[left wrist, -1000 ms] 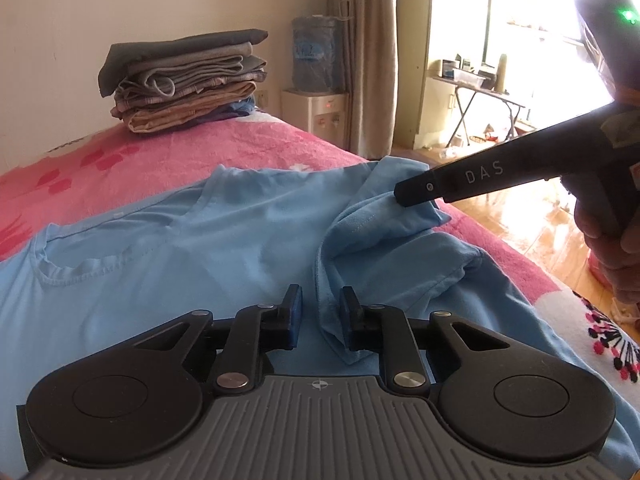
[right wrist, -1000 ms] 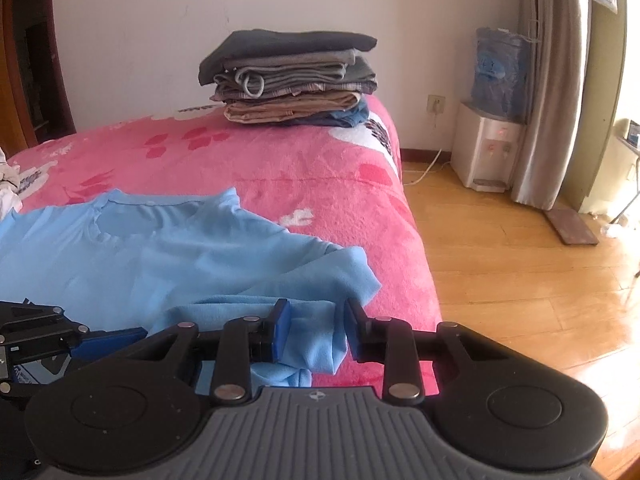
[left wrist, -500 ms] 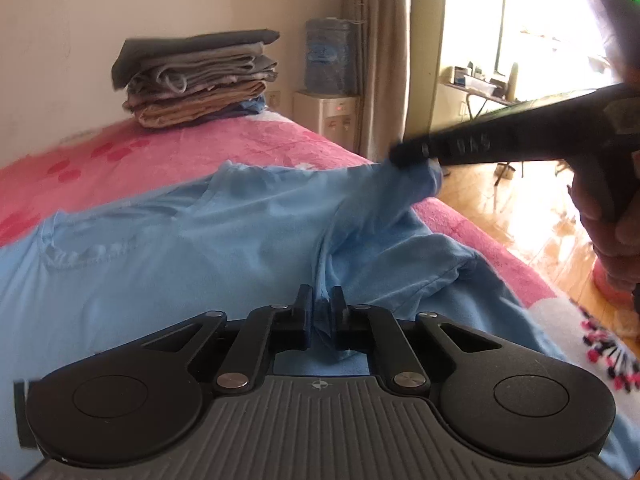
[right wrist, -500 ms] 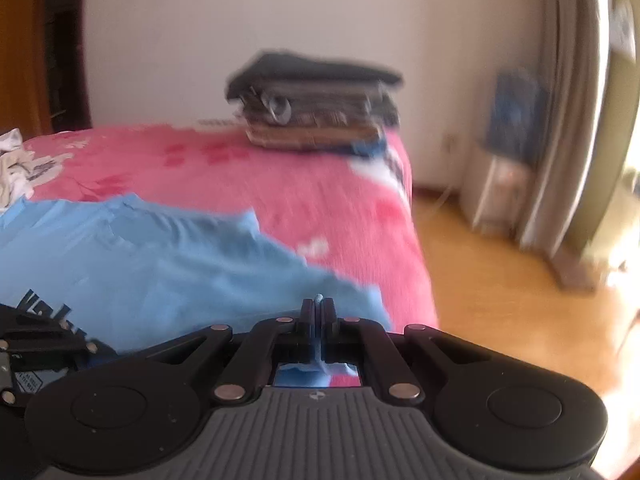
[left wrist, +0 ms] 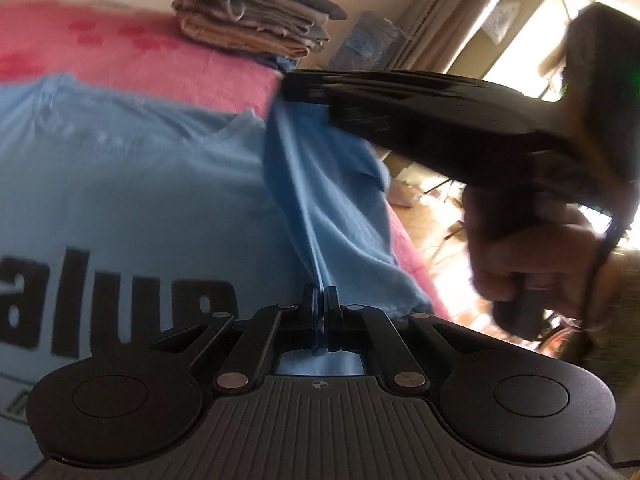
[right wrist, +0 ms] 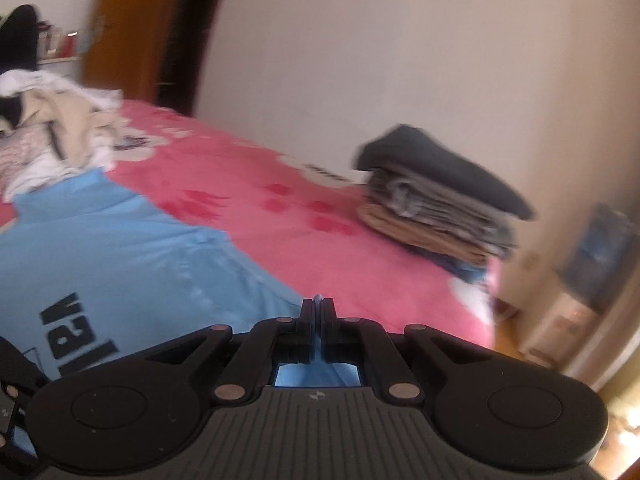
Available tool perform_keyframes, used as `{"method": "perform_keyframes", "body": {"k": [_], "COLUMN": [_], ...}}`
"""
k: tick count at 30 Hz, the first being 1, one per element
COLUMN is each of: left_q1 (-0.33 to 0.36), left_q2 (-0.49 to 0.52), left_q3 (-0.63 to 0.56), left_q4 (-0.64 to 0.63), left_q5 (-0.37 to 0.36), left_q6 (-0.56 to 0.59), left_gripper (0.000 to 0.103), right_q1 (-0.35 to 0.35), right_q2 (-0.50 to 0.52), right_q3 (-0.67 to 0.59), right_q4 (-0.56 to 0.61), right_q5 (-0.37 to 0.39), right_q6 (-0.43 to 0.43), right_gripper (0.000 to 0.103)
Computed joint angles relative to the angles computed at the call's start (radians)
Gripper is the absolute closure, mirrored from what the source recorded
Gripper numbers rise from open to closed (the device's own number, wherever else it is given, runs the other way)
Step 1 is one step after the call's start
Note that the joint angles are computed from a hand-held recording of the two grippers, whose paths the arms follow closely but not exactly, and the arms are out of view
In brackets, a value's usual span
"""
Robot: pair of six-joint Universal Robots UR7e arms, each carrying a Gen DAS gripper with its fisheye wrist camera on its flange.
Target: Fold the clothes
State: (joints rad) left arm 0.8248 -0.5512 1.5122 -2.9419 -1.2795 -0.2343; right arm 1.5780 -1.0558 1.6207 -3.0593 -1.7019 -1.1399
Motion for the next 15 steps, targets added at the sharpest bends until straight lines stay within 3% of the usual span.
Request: {"method": "perform_keyframes", "body": {"k": [3, 6, 9, 11, 13, 15], "left_q1": [0.009, 0.019, 0.026, 0.033, 0.043, 0.052], "left_q2": [0.001, -0.001, -0.006, -0.008, -0.007, -0.007], "left_q3": [-0.005, -0.011, -0.011, -0.019, -0.04, -0.058], "left_q4": [0.018, 0.039, 0.038, 0.056, 0.101, 0.138], "left_q5": [-0.013, -0.027, -0.038, -0.049, -0.069, -0.088], "left_q6": [-0.045, -0.089, -0.12, -0.138, -0.152, -0.161], "left_gripper": [0.103, 0.103, 0.103, 0.103, 0.102, 0.1], "right_q1": [0.004, 0.014, 0.002, -0.016, -0.039, -0.047], "right_q2": [0.039, 0.085, 0.078, 0.027, -0.042, -0.147], "right_q3": [-0.049, -0.088, -0.108, -0.085, -0.053, 0.039], "right_q4": [0.128, 0.18, 0.197, 0.174, 0.154, 0.128], "right_q5": [-0.017, -0.084, -0.067, -0.029, 0.01, -0.002], "right_q6": [0.011, 0.058, 0.225, 0.397, 0.58, 0.668], "right_gripper": [0.1, 0.095, 0.083, 0.072, 0.071, 0.071]}}
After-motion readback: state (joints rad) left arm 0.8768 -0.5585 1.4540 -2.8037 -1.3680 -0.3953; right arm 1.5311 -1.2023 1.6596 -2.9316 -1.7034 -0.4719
